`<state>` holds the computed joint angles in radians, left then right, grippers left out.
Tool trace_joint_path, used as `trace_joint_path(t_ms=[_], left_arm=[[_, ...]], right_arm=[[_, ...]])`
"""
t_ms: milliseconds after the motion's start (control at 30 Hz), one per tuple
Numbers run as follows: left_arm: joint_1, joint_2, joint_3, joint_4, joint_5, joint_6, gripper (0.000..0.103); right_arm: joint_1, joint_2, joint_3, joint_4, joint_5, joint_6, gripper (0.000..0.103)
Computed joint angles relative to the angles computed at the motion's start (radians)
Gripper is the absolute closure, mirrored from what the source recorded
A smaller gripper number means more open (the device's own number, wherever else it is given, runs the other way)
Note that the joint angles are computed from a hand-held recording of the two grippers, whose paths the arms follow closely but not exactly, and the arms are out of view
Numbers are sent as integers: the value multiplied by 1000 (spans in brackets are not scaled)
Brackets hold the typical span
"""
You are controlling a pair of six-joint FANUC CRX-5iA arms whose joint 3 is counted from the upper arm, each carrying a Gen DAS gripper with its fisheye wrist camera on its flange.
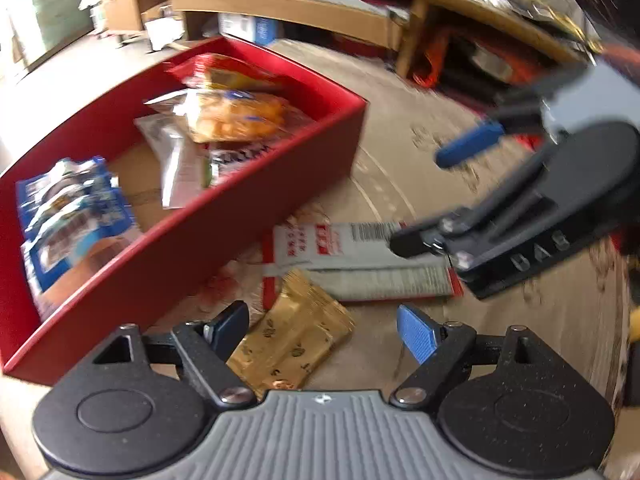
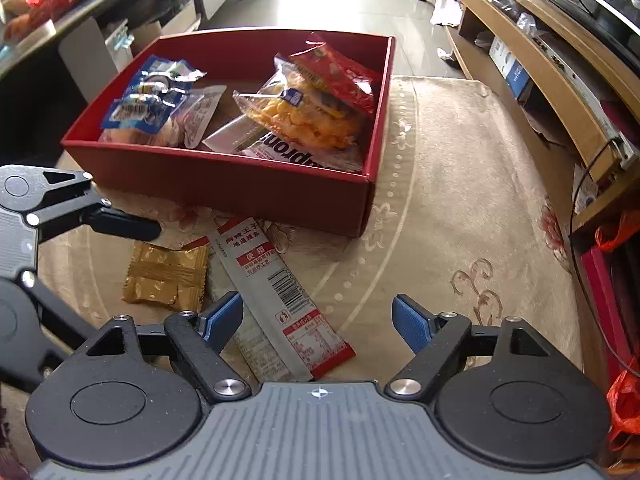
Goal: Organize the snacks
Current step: 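Grasp the gold-wrapped cake with the left tool while the right tool grasps the white spicy-strip pack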
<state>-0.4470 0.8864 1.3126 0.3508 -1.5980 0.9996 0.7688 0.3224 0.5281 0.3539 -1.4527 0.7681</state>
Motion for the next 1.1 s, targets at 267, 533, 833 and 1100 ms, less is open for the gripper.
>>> trace_joint_path(t_ms=[267,533,833,1100], left_arm=[[-14,-118,-197,-85,64,-11,44],[-35,-261,-396,-162,98,43,44],[-42,-255,-385,-181,107,140,41],[-44,-274,-414,-188,123,136,43]], right_arm=[[-8,16,21,-11,-8,19,17],[-12,37,44,-30,-4,54,16],[-28,104,106,-86,-6,159,12],[11,71,37,-36,13,115,31]])
